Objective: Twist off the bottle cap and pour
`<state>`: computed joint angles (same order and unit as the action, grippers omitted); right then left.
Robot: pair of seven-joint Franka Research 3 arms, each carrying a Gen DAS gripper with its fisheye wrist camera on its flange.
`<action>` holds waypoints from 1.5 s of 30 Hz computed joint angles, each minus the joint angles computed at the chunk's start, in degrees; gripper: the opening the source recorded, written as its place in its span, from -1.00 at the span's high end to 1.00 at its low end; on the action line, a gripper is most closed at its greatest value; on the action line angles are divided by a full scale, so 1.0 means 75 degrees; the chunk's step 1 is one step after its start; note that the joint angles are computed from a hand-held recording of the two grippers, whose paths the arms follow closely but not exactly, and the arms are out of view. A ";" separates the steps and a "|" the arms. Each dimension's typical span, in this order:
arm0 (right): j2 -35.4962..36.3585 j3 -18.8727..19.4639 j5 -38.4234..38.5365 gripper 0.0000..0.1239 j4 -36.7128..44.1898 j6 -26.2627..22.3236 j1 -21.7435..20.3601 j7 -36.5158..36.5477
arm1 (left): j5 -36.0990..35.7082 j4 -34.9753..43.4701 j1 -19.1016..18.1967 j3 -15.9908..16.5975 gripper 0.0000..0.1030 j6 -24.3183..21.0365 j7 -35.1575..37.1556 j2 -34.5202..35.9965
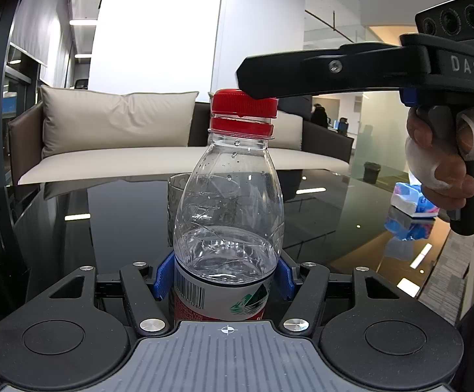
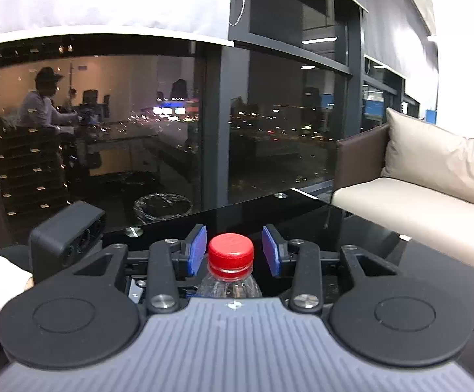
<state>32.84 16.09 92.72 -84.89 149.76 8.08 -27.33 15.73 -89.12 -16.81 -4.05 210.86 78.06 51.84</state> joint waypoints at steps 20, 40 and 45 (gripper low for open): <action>0.0010 0.0020 -0.1036 0.47 -0.0026 -0.0585 -0.0297 0.0847 | -0.0030 0.0024 -0.0041 0.0008 -0.10 0.0020 0.0022 0.0049; -0.0217 -0.0150 -0.0305 0.45 -0.0320 -0.0397 -0.0103 0.0659 | -0.0133 -0.0044 -0.0090 0.0022 -0.10 0.0036 0.0106 0.0010; -0.0131 -0.0108 -0.0291 0.45 -0.0214 -0.0247 -0.0062 0.0691 | -0.0122 -0.0075 -0.0081 0.0014 -0.10 0.0044 0.0096 -0.0012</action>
<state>31.86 15.28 90.54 -86.49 147.90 7.62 -22.15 14.81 -89.68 -17.43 -3.94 211.18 78.77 51.75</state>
